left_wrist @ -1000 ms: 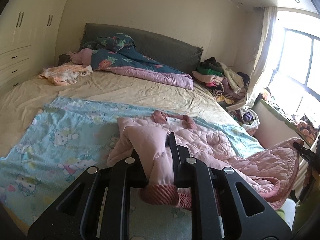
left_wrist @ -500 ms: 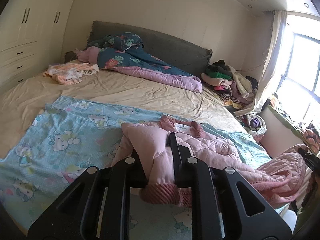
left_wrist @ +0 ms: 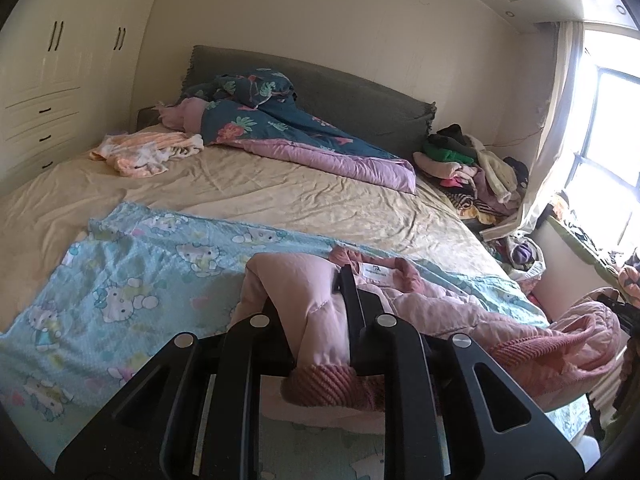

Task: Fold large clothes
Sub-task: 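Lift the hem with both tools and fold it up toward the collar, then lay the hem over the collar and open the right tool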

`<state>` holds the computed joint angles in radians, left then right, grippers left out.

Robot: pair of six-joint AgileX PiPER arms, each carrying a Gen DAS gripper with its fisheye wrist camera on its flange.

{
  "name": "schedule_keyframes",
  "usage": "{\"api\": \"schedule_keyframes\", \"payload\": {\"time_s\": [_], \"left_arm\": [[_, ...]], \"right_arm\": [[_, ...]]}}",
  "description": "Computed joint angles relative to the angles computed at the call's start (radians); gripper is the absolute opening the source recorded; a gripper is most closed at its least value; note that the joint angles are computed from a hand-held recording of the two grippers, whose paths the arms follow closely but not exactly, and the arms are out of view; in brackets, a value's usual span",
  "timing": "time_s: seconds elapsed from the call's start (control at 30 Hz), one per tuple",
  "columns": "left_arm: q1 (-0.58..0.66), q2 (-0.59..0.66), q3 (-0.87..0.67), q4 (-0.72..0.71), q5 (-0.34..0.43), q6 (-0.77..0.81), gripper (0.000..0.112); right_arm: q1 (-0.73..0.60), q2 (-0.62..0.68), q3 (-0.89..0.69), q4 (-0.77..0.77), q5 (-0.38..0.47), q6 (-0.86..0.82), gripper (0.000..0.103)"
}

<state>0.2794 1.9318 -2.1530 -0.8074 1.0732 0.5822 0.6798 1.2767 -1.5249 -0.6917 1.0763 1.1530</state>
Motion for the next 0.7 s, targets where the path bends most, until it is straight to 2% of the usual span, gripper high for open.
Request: {"api": "schedule_keyframes", "payload": {"time_s": [0.1, 0.27, 0.53, 0.7], "left_arm": [[-0.029, 0.003, -0.008, 0.045, -0.041, -0.007, 0.012], [-0.057, 0.06, -0.107, 0.099, -0.029, -0.071, 0.012], [-0.124, 0.09, -0.136, 0.222, -0.093, -0.102, 0.012], [-0.153, 0.161, -0.244, 0.292, -0.073, -0.151, 0.012]], "right_arm": [[-0.092, 0.031, -0.038, 0.085, -0.035, -0.074, 0.015], [-0.238, 0.096, -0.099, 0.237, -0.1, -0.18, 0.016], [-0.385, 0.165, -0.138, 0.421, -0.155, -0.272, 0.016], [-0.423, 0.215, -0.173, 0.458, -0.16, -0.303, 0.016]]}}
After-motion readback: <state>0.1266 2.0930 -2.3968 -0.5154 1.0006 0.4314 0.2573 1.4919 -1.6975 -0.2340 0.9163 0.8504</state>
